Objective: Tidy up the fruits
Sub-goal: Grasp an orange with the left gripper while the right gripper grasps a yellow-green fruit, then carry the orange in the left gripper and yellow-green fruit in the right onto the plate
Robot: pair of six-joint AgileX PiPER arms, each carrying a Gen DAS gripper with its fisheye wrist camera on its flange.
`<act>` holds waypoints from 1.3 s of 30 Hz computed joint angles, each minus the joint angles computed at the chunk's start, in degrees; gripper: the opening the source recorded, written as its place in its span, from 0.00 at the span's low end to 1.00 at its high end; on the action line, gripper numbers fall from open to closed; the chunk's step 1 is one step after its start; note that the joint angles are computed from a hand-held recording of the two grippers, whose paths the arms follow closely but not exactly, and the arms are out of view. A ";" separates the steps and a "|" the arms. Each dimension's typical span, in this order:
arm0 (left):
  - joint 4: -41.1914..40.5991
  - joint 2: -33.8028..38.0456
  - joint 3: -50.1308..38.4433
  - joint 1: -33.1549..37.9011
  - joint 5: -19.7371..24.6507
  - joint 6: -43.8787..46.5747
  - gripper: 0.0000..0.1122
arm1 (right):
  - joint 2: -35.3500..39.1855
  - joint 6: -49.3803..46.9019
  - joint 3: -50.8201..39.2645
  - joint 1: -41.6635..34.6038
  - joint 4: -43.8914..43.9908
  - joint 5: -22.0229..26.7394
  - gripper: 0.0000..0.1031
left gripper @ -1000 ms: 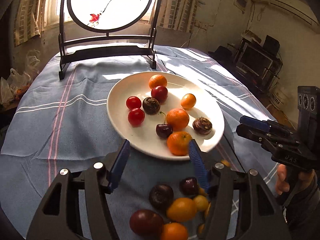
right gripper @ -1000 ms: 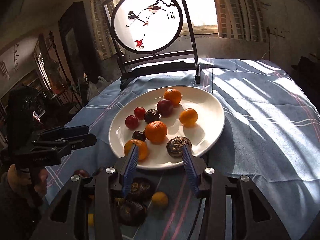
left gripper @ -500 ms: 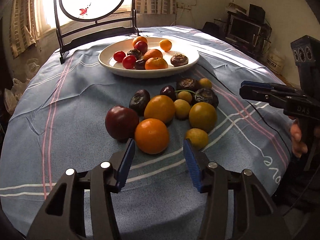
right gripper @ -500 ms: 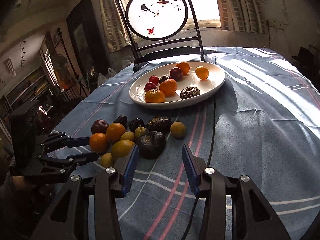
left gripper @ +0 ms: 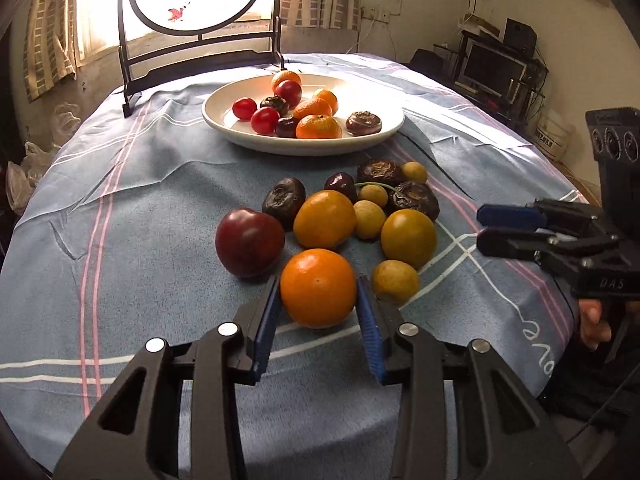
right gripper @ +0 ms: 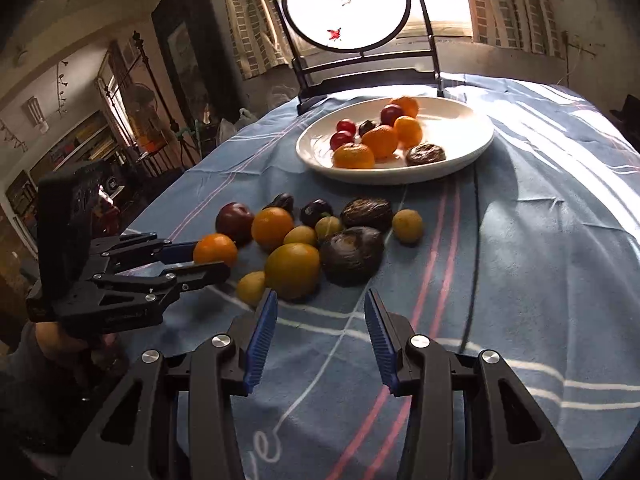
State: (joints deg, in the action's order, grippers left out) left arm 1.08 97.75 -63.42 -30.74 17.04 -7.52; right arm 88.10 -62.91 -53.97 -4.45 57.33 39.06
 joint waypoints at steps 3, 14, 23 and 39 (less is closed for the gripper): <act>-1.84 -3.96 3.67 0.59 -1.66 0.57 0.33 | -1.74 0.68 1.93 5.90 -1.81 -2.35 0.42; -5.69 -8.65 9.02 2.91 -3.74 4.24 0.33 | 3.00 31.22 -4.63 19.00 -24.88 -11.75 0.37; -12.66 -8.33 10.01 4.25 -4.63 10.85 0.33 | 5.78 32.76 -6.71 18.43 -23.07 -10.32 0.25; -20.72 8.30 -22.70 5.71 10.77 19.97 0.33 | 13.18 20.70 -27.35 -1.30 -8.49 0.61 0.25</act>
State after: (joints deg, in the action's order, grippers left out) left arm -19.64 106.06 -86.12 -25.02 27.81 12.45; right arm 101.28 -42.22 -81.32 -5.75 48.84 39.67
